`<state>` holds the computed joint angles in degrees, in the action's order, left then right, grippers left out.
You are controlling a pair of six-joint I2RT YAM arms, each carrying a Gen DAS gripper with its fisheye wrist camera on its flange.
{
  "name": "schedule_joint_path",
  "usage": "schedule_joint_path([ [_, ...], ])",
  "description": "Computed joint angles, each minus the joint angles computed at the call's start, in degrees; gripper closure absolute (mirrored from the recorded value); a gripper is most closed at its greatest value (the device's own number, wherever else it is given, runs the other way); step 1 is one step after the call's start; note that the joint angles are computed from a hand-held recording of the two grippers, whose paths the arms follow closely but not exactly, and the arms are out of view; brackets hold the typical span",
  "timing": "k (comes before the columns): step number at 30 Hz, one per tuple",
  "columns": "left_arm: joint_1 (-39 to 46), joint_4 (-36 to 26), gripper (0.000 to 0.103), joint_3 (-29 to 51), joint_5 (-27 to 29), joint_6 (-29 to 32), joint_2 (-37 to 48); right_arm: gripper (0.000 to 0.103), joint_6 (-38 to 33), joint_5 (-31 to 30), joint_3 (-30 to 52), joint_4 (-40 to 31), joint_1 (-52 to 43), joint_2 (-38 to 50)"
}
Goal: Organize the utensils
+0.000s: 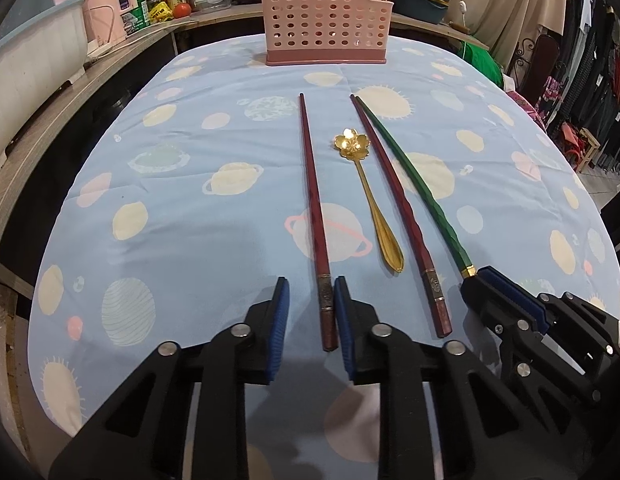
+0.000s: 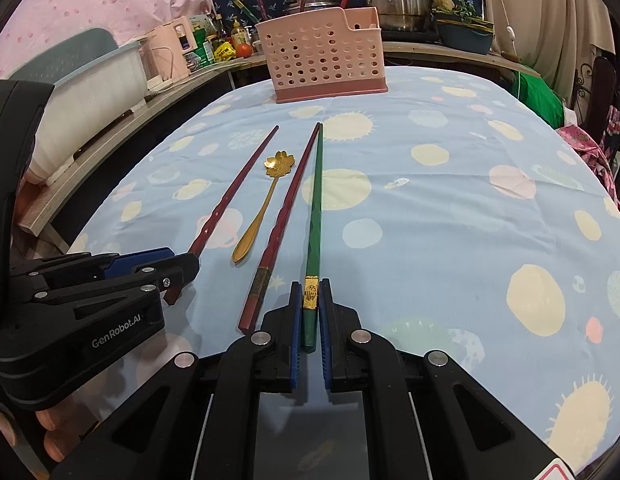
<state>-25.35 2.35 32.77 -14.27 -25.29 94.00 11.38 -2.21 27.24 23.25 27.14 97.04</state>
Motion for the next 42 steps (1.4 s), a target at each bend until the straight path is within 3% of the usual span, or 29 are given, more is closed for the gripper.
schedule_joint_path([
  [2, -0.1, 0.0, 0.094, 0.0, 0.1, 0.1, 0.0, 0.095, 0.0, 0.0, 0.0, -0.1, 0.0, 0.0],
  [5, 0.1, -0.2, 0.096, 0.0, 0.7, 0.1, -0.2, 0.095, 0.0, -0.3, 0.2, -0.8, -0.2, -0.2],
  [26, 2.4, -5.3, 0.096, -0.2, 2.8, 0.6, -10.0, 0.096, 1.2, -3.0, 1.0, -8.0, -3.0, -8.6],
  [42, 7.3, -13.3, 0.096, 8.3, 2.8, 4.6, -16.4, 0.096, -1.0, -6.4, 9.0, -14.7, -9.2, -15.7],
])
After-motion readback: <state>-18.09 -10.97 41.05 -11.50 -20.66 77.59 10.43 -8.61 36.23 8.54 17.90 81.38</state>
